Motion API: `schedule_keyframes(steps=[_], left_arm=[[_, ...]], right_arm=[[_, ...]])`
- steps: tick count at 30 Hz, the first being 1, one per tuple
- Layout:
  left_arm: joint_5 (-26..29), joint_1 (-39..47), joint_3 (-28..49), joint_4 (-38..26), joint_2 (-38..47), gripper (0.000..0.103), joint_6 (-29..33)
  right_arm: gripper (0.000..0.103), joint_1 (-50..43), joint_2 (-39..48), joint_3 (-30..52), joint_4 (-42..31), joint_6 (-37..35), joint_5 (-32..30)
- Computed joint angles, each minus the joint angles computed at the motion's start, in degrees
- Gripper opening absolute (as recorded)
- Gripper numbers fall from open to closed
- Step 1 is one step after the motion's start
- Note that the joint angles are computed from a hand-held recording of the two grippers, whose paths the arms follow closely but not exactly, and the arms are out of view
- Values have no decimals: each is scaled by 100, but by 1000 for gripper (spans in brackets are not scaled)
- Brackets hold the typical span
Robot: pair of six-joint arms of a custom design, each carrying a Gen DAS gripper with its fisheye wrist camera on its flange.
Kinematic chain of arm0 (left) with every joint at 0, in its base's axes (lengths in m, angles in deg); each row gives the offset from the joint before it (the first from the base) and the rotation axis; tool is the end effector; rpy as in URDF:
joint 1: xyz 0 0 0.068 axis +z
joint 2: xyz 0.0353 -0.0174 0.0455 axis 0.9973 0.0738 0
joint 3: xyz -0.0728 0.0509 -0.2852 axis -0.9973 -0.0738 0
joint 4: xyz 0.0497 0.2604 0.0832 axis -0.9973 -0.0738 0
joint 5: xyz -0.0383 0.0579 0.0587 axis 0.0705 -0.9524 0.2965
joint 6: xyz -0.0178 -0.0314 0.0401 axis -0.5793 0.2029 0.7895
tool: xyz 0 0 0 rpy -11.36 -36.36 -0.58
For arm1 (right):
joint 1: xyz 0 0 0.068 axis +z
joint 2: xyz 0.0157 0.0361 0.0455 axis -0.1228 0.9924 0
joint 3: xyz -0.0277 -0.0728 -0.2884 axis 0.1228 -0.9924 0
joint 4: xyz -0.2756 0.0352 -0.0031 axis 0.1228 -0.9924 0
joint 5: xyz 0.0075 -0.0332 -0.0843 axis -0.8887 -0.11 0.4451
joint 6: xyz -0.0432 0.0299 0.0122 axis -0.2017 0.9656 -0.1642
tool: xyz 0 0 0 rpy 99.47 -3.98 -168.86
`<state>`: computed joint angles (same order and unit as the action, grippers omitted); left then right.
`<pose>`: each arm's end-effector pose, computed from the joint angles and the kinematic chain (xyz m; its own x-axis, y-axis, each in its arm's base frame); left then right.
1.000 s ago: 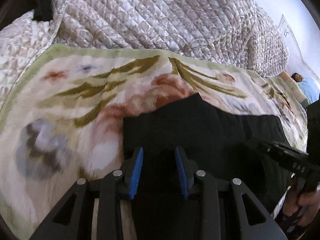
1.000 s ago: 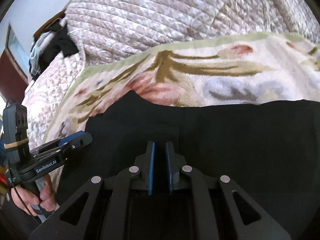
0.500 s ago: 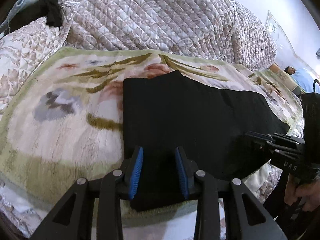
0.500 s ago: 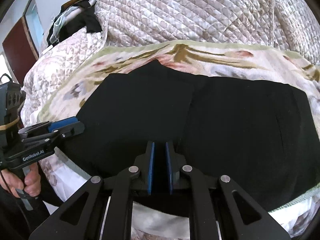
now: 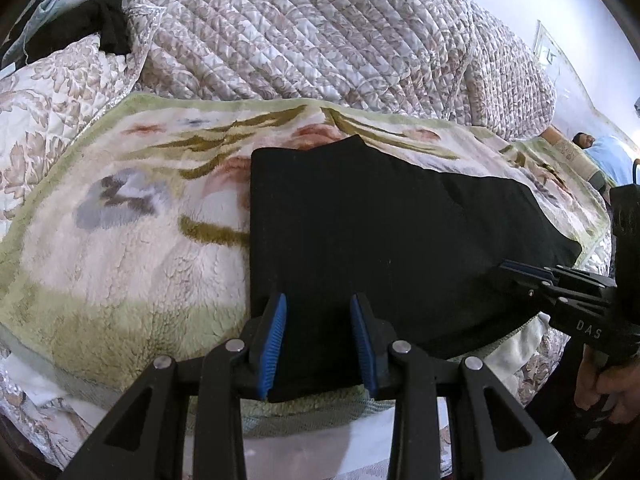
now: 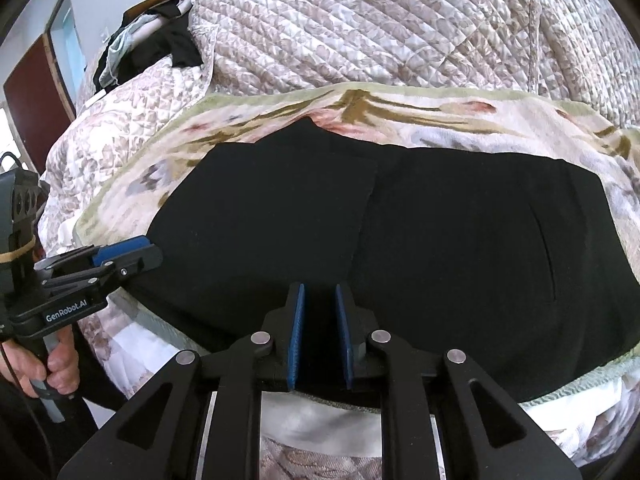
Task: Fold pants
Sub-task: 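Lower the folded pants onto the blanket and open both grippers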
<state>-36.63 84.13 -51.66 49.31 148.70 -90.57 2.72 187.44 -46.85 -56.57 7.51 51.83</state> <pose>0.2098 -0.0046 0.1434 -0.6696 -0.2307 -0.7060 -0.1743 0.9728 -0.1525 0.3172 0.0713 0.1004 -0.5773 -0.3364 -0.7440 -0.6348 0.7581 0.1497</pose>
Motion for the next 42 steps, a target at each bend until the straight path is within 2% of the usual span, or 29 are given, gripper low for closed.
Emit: schedule_keyframes(steps=[6,13,17,25,42], left_arm=[[-90,-43,115,-234,-66,36,-25],[-139,-93,128,-506,-369,36,-203],[-290,-224,121,-489,-266,36,-192],[-402,-272,187,-628,-314,36,-187],[-237,-99,232,-724,-388,36,-274]], right_arm=[[16,26,-122,-1,-104,2,102],[16,-114,-464,-333,97,-8,-301],[16,-5,-216,-146,-138,-121,-5],[14,-215,-221,-110,-116,-49,16],[16,-1008,-190,171,-267,719,-435]])
